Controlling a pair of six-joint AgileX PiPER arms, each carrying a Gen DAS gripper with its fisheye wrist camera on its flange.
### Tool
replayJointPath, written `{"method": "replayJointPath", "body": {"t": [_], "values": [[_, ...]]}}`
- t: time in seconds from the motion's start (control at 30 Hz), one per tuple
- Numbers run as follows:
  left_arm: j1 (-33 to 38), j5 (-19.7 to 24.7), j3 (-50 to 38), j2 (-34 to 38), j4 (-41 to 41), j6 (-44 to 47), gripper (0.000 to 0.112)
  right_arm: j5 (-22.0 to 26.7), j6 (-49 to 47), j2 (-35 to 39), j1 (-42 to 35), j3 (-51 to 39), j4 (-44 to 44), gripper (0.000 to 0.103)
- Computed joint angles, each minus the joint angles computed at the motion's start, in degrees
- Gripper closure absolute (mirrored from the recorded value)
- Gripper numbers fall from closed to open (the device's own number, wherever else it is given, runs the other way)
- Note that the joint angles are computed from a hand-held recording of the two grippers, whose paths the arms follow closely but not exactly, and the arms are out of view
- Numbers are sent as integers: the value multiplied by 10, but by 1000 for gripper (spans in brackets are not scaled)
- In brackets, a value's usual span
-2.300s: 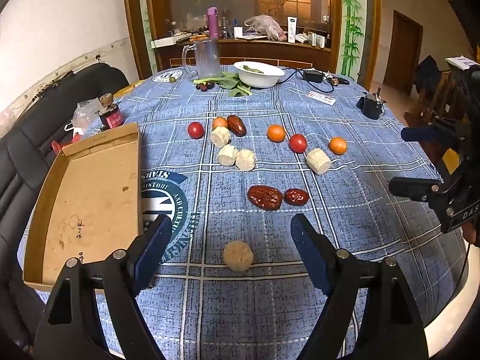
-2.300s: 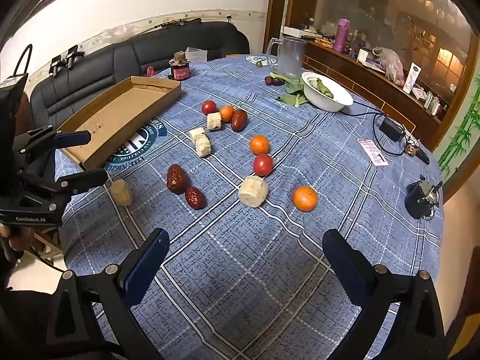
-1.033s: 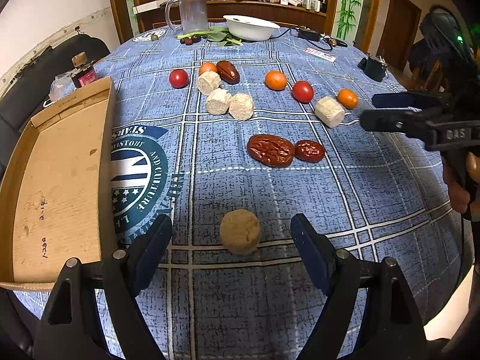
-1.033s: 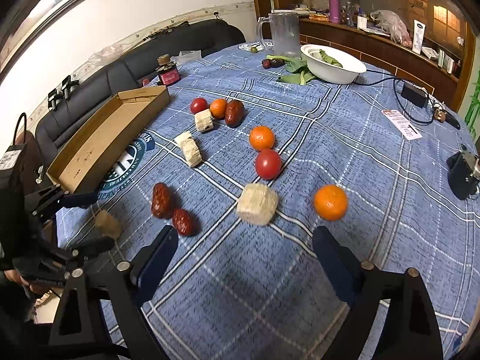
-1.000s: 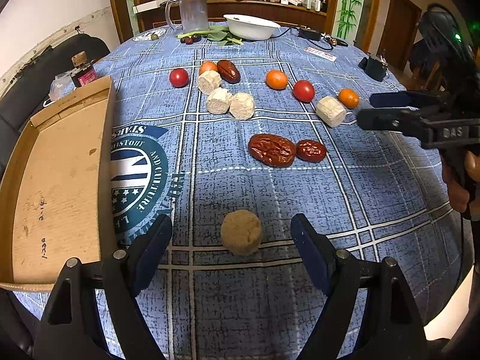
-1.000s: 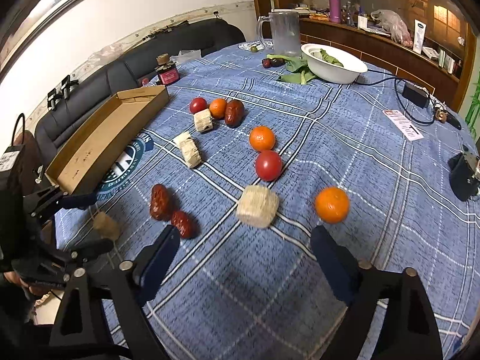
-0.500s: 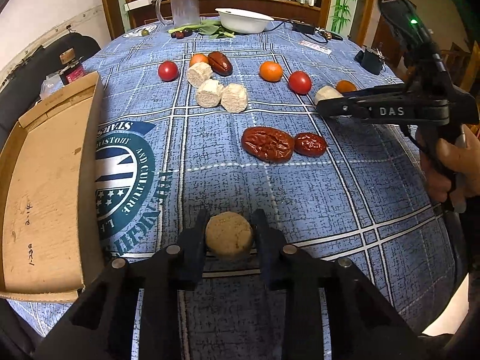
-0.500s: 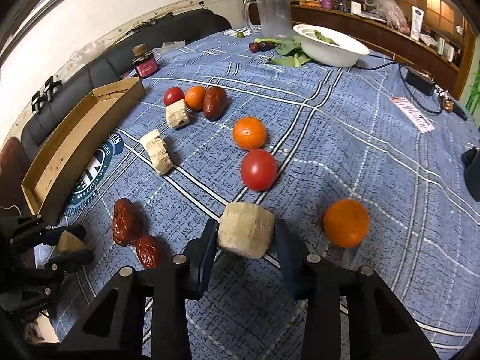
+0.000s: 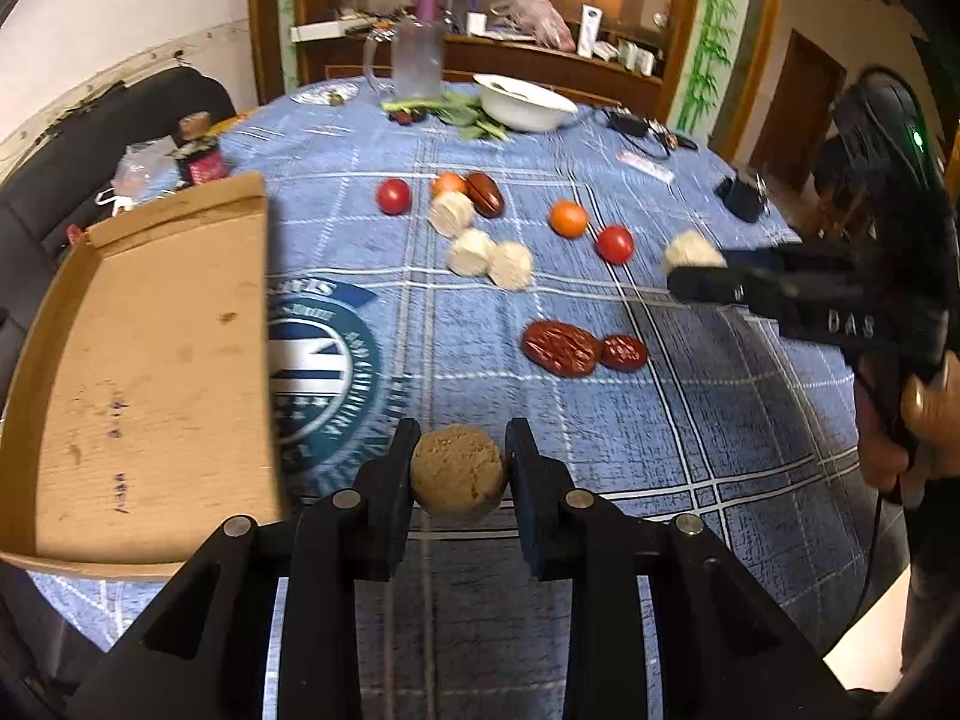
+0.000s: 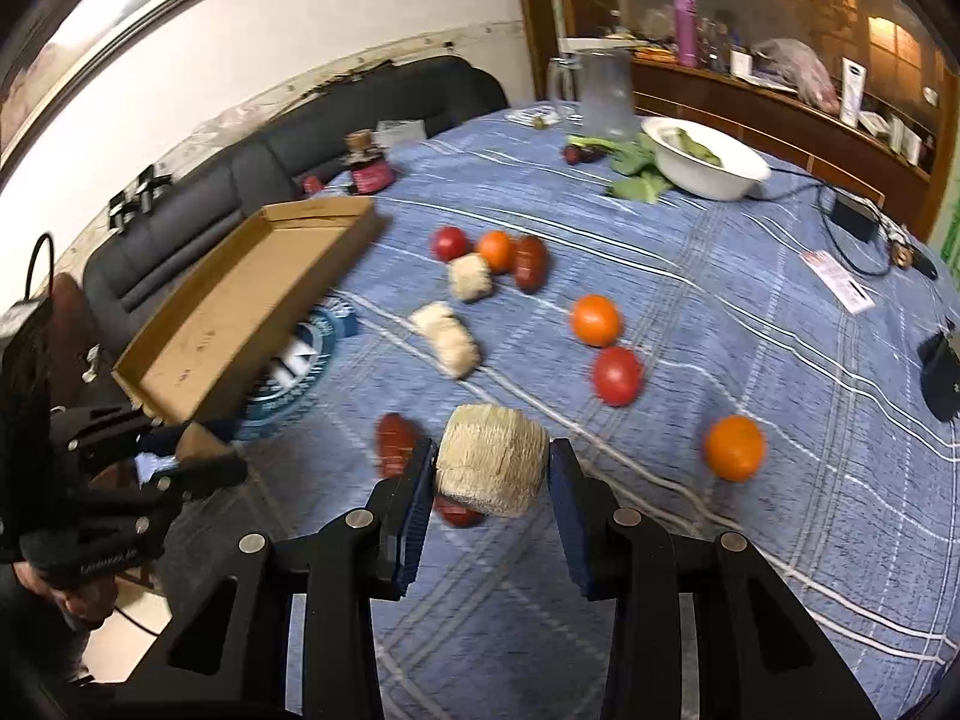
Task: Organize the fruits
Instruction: 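Close the left tool on the tan ball while the right tool grips the white cube, then carry the tan ball with the left tool while the right tool carries the cube to the tray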
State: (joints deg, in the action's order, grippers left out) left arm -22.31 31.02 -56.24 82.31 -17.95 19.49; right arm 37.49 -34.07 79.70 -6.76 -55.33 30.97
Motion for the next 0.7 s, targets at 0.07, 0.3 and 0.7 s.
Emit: {"method": "replayJointPath", "body": {"t": [0.07,0.3,0.7], "values": [[14,1,2,-7,-6,6,86,-2,14,-3,23,-1,-6,65],[68,4,15,-26,-36,45,86,-9,54,4,83,-11,-23,65],[158,17,5,-34,-67,97,86,-29,81,41,186,-54,-6,65]]}}
